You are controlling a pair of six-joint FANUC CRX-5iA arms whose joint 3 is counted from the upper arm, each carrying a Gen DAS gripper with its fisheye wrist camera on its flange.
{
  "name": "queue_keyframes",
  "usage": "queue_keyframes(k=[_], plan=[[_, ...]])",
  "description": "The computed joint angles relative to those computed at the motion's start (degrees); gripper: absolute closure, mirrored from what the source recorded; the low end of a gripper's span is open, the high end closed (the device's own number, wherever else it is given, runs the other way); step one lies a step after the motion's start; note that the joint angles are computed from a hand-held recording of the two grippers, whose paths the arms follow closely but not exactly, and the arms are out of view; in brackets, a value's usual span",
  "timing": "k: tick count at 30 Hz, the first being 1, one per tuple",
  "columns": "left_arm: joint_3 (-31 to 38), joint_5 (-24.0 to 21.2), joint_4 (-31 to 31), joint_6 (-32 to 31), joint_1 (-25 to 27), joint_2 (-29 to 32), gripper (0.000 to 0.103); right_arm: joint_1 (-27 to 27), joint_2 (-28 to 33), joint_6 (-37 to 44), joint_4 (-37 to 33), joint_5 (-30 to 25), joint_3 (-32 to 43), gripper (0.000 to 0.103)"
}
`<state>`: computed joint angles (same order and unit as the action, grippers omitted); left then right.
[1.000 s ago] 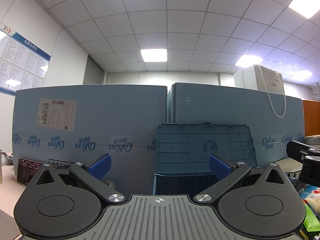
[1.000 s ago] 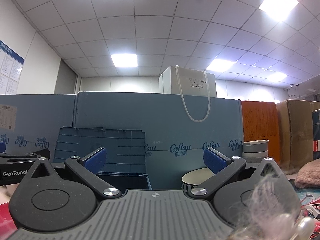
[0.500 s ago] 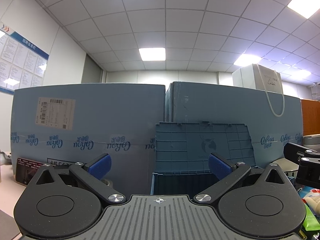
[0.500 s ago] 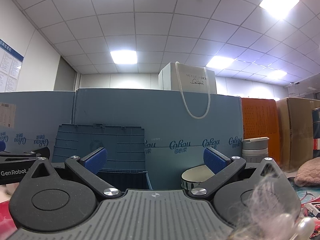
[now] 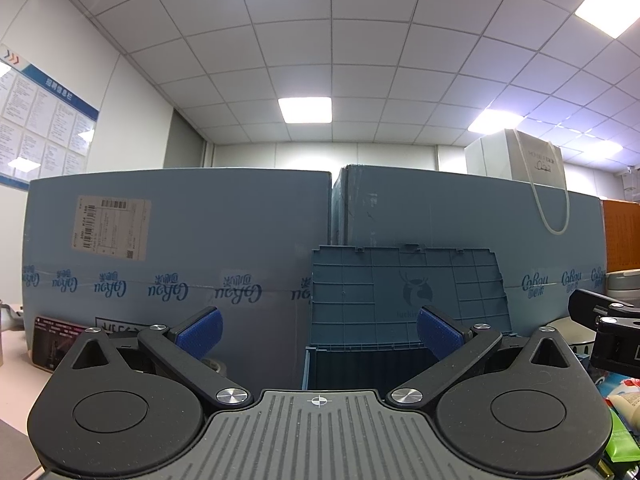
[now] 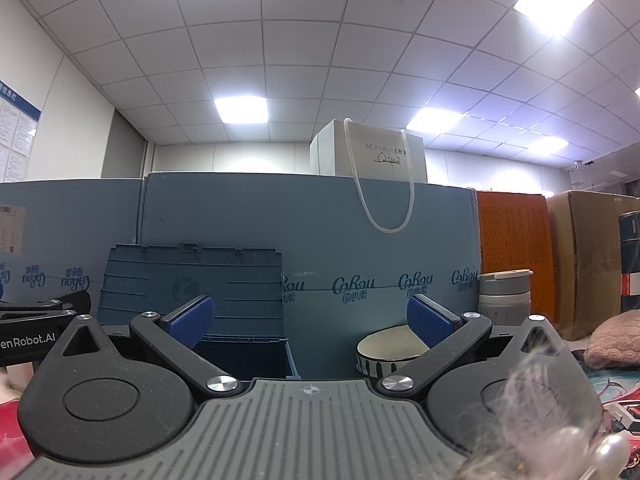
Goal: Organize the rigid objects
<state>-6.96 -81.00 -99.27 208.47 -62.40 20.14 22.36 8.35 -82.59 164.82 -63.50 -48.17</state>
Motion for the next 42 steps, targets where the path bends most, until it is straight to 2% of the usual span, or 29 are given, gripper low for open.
queue_keyframes(k=[23, 30, 37, 42], plan=[[0.1, -0.4, -0.3, 0.0, -0.3, 0.2, 0.000, 0.2, -0.2, 0.7, -0.5, 1.2, 0.1, 0.000], [0.0, -0.5, -0.6, 0.1, -0.4, 0.3, 0.000, -0.9, -1.1, -0.3, 2.1, 5.1, 1.0, 0.000], [-0.2, -2.8, -1.5, 1.3, -1.1, 0.9, 0.000, -1.5, -1.7, -1.1, 3.2, 8.2, 1.6, 0.000], [-1.2, -0.7, -2.5, 1.5, -1.0, 0.0, 0.000, -1.4, -1.8, -1.1, 2.9, 8.2, 1.6, 0.000]])
